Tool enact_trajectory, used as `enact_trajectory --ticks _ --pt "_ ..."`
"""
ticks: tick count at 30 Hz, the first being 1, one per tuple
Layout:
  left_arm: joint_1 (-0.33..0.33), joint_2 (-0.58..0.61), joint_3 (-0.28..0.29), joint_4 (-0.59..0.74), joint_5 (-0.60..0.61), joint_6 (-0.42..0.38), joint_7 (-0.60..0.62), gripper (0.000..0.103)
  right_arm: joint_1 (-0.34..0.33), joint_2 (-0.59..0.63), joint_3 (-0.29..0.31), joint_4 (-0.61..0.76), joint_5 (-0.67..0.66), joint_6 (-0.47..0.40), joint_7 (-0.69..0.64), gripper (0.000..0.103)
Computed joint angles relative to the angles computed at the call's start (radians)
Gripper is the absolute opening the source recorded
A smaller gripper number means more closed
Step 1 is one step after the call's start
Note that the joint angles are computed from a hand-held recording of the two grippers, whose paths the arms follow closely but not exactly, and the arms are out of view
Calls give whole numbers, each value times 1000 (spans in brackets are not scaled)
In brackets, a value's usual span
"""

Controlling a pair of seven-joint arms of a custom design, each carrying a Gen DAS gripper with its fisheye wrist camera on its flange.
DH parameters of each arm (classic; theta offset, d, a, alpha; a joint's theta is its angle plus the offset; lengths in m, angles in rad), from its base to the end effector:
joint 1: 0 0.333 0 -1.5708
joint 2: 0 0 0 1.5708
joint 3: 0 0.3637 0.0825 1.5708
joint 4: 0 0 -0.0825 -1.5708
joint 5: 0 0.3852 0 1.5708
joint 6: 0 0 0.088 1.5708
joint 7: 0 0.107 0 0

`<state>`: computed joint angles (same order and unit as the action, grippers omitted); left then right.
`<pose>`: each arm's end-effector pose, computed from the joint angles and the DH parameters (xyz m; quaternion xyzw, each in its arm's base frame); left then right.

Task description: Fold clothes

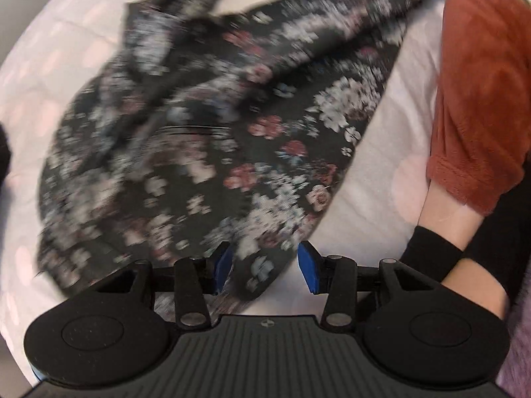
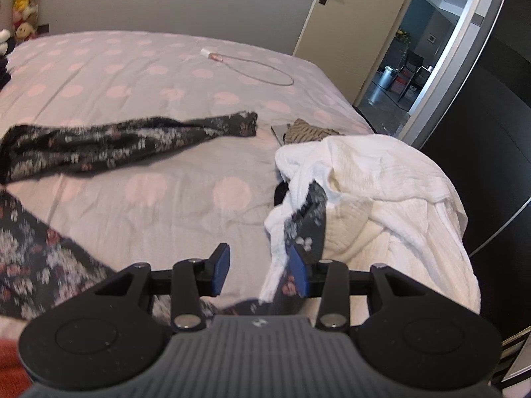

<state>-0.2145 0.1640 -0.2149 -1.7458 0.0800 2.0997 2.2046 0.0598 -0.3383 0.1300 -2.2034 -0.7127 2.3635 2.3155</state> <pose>0.5849 -0.2536 0.5418 -0.2366 0.9666 -0.0463 0.0872 0.4710 0.0913 0.6205 -0.5984 0.6999 -0.3730 0.1139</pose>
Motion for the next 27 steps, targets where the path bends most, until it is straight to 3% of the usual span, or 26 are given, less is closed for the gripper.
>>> enact_trajectory --ticks 2,7,10,11,12,18,27 --pt "-11 22 -3 -7 22 15 -13 58 5 -22 -9 -28 13 -1 -22 49" --pt "-35 36 0 -63 104 78 -60 55 0 -69 -15 -92 52 -17 -57 52" --pt "-25 -2 2 -133 102 174 -68 35 -11 -89 -12 -121 66 -21 -57 54" --pt "-21 -18 3 -155 101 209 -78 17 -15 -91 -11 -127 69 -21 -55 54" --pt "-17 -36 6 -178 103 249 -89 10 -19 -91 -9 -132 71 -22 -52 54" --pt "27 -117 24 -217 14 430 -147 7 -23 -80 -6 -146 60 12 -58 53" --pt "71 -87 45 -31 -67 508 -333 6 -7 -80 11 -195 -68 69 -216 49"
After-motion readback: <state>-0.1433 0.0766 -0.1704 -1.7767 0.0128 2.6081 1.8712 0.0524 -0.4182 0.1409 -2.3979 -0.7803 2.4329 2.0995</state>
